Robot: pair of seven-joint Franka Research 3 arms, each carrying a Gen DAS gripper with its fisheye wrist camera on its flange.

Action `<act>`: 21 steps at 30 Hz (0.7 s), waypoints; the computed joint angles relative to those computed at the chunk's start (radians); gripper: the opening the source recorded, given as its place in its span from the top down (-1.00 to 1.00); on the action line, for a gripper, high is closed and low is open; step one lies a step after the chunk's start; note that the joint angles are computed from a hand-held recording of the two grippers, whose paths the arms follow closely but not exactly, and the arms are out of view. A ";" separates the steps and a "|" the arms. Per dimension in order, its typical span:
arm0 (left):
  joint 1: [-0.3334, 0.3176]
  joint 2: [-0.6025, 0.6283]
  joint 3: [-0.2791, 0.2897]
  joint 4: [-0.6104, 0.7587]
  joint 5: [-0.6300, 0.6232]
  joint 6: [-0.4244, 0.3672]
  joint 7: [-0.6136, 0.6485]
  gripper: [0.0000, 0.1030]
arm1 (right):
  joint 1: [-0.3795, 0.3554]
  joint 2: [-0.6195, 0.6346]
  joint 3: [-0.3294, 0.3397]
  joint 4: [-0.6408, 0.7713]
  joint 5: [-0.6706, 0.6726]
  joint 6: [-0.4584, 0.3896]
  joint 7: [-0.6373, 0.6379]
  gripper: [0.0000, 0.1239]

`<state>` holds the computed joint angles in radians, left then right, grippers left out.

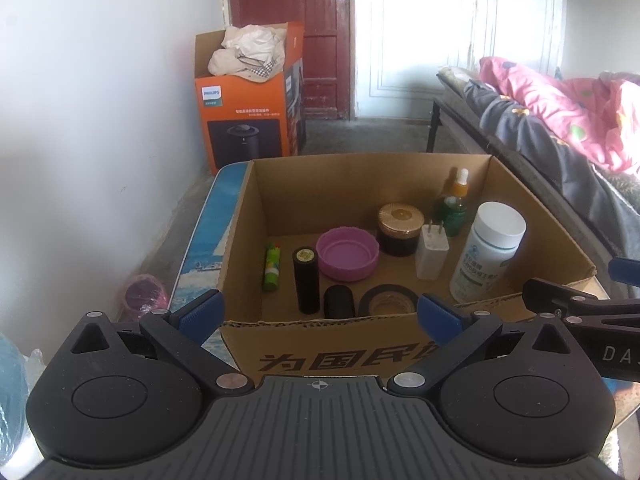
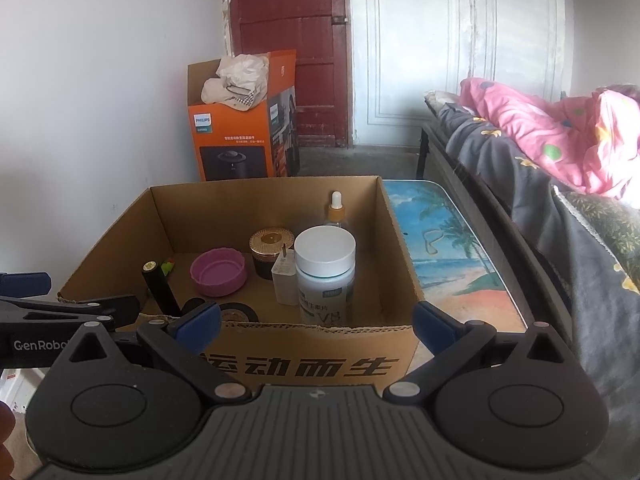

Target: Organize rigid objects

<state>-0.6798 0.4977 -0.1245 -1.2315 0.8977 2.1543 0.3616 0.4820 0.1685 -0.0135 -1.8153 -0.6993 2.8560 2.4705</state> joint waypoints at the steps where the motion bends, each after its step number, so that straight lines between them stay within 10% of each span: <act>1: 0.001 0.000 -0.001 0.000 -0.004 0.000 0.001 -0.99 | 0.001 0.000 0.000 0.000 0.000 -0.001 0.002 -0.66; 21: -0.002 0.015 0.001 0.030 -0.037 -0.025 0.041 -0.99 | -0.003 0.005 0.004 0.005 0.040 -0.018 -0.043 -0.66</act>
<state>-0.6817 0.5130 -0.1233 -1.2012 0.8605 2.1297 0.4031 0.4794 0.1737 -0.0098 -1.8098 -0.6597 2.8377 2.4275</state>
